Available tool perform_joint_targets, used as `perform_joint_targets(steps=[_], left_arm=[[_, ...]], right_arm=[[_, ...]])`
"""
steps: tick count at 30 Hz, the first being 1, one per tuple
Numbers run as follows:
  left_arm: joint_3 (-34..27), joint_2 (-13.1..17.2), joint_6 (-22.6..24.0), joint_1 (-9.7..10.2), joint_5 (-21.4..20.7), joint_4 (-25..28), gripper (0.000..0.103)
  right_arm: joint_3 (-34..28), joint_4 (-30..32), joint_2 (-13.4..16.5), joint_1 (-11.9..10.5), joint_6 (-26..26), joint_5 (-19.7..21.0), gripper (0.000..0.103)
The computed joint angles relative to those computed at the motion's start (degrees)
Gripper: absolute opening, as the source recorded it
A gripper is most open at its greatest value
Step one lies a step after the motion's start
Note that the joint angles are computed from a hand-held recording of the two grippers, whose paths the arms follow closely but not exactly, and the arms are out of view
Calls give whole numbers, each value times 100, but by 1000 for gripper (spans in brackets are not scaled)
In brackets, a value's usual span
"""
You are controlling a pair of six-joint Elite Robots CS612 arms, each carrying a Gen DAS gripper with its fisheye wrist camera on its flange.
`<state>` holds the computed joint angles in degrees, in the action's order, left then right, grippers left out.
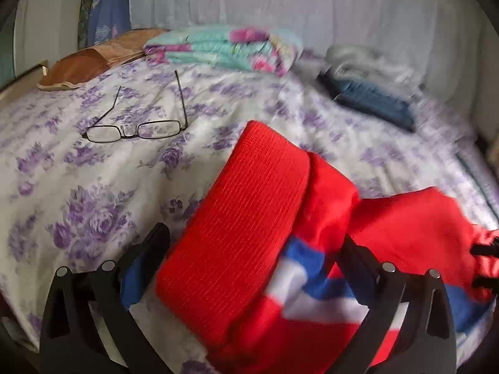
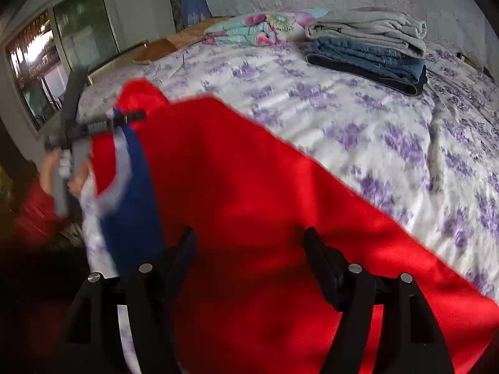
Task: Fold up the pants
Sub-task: 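Fold the pants waistband over toward the legs with the left gripper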
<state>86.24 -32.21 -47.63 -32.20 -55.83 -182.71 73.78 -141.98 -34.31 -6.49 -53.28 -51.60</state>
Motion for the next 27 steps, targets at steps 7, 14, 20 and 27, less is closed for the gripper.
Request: perform_joint_targets(steps=[7, 14, 20, 27], left_arm=[[-8, 52, 23, -44, 168, -188, 99], [131, 49, 11, -21, -7, -684, 99], [116, 68, 37, -33, 48, -728, 99], [121, 68, 39, -39, 66, -727, 99]], right_arm=[[-880, -230, 421, 181, 1005, 972, 72], [-356, 557, 171, 461, -842, 356, 73], [89, 481, -66, 464, -1626, 70, 80], [-1076, 2202, 376, 371, -292, 865, 80]])
